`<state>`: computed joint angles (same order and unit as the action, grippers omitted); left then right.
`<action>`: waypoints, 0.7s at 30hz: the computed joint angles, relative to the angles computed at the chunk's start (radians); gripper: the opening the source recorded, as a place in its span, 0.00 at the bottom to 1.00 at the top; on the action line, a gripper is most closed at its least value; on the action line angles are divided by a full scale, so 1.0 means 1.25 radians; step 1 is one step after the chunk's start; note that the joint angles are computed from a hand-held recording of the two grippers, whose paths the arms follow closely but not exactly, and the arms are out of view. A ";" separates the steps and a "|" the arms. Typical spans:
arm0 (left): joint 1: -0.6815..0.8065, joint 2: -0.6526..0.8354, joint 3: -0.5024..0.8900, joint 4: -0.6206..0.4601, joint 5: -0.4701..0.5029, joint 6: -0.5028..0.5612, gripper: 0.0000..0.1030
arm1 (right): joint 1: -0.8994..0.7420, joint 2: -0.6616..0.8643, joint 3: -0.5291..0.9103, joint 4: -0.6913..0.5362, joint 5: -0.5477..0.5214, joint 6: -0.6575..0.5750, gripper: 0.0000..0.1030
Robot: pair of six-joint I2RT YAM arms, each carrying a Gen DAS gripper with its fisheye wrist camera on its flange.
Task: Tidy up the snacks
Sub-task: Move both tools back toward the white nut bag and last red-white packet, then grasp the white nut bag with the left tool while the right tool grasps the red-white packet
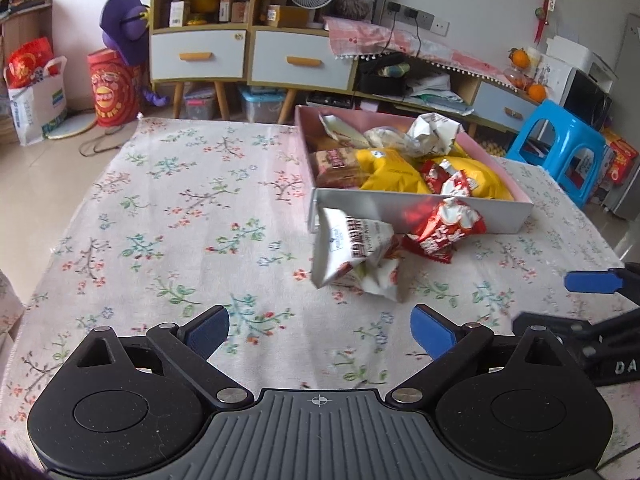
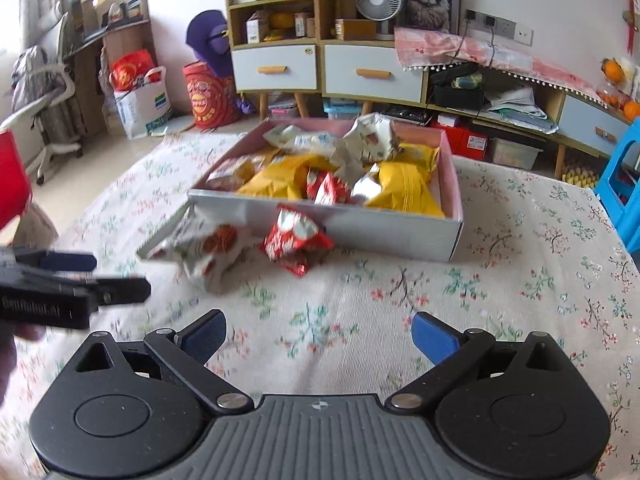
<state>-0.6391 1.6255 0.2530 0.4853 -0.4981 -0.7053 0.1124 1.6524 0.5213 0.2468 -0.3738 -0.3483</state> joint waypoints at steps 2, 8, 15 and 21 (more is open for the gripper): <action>0.003 0.022 0.000 0.018 -0.014 0.004 0.96 | -0.001 0.010 -0.010 0.012 0.004 -0.029 0.89; 0.049 0.105 0.021 0.117 0.030 0.020 0.96 | 0.017 0.060 -0.019 0.060 0.043 -0.063 0.89; 0.084 0.193 0.069 0.229 0.089 0.012 0.95 | 0.027 0.086 -0.005 0.084 0.028 -0.062 0.89; 0.096 0.236 0.106 0.264 0.092 0.006 0.81 | 0.032 0.121 0.019 0.117 0.024 -0.019 0.89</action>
